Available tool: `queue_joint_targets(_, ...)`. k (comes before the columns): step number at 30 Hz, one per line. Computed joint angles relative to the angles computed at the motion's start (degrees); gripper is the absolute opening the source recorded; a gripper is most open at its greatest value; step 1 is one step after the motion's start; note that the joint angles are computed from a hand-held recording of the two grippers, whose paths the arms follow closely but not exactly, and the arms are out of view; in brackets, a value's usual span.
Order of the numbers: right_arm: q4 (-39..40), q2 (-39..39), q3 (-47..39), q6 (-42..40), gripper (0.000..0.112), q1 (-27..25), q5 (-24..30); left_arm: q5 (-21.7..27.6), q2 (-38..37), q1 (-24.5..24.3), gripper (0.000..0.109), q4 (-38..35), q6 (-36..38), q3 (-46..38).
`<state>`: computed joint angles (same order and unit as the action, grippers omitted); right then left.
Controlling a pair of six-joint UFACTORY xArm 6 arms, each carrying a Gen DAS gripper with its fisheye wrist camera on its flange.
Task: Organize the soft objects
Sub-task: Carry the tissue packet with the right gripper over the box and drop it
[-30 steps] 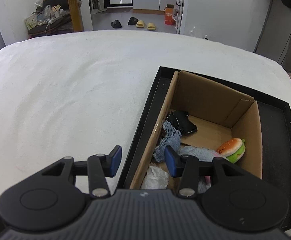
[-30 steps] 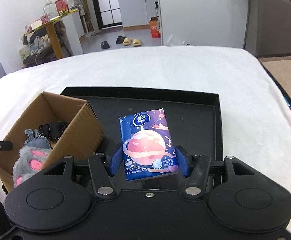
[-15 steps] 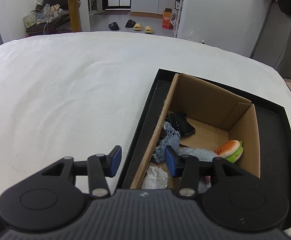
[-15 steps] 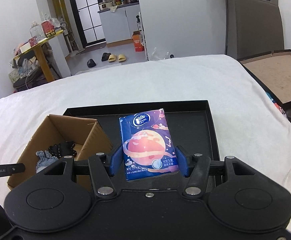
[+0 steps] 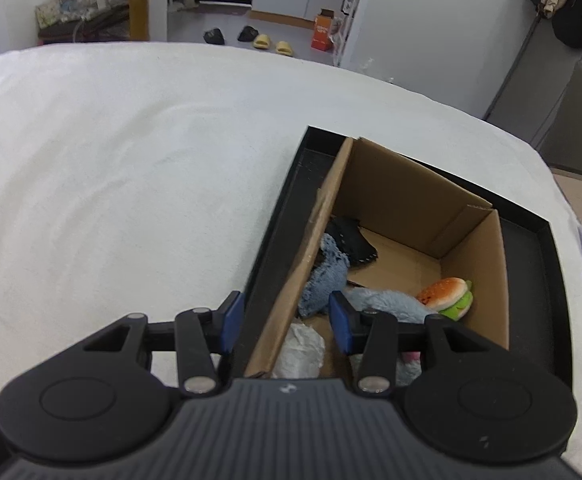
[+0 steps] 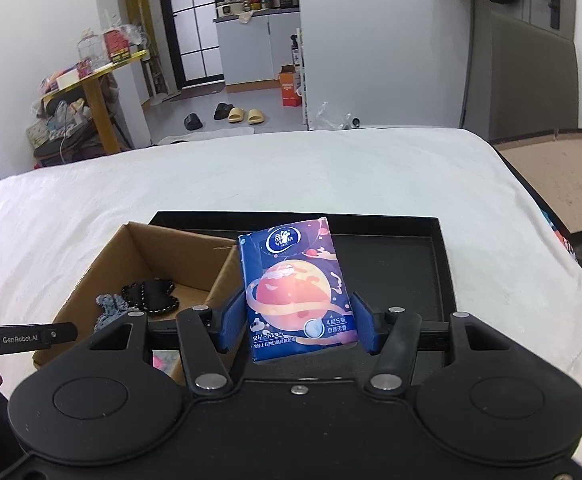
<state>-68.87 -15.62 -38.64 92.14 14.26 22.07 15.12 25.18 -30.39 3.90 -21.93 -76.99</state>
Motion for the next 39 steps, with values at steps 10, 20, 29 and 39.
queue_joint_targets(10,-2.09,4.19,-5.36,1.46,0.055,4.44,3.43,0.11,1.31,-0.28,0.042,-14.98,12.92,-1.03)
queue_joint_targets(20,0.02,7.24,-8.60,-0.57,0.055,5.47,2.27,0.76,0.92,-0.41,0.037,-26.28,22.70,-0.85)
queue_joint_targets(29,3.07,12.85,-12.87,-4.13,0.055,6.20,-0.95,2.36,0.15,-0.28,0.035,-32.64,29.41,-0.58)
queue_joint_targets(39,-0.92,10.96,-10.15,0.31,0.081,5.42,-5.30,1.16,0.09,-0.31,0.036,-28.96,26.03,-0.47)
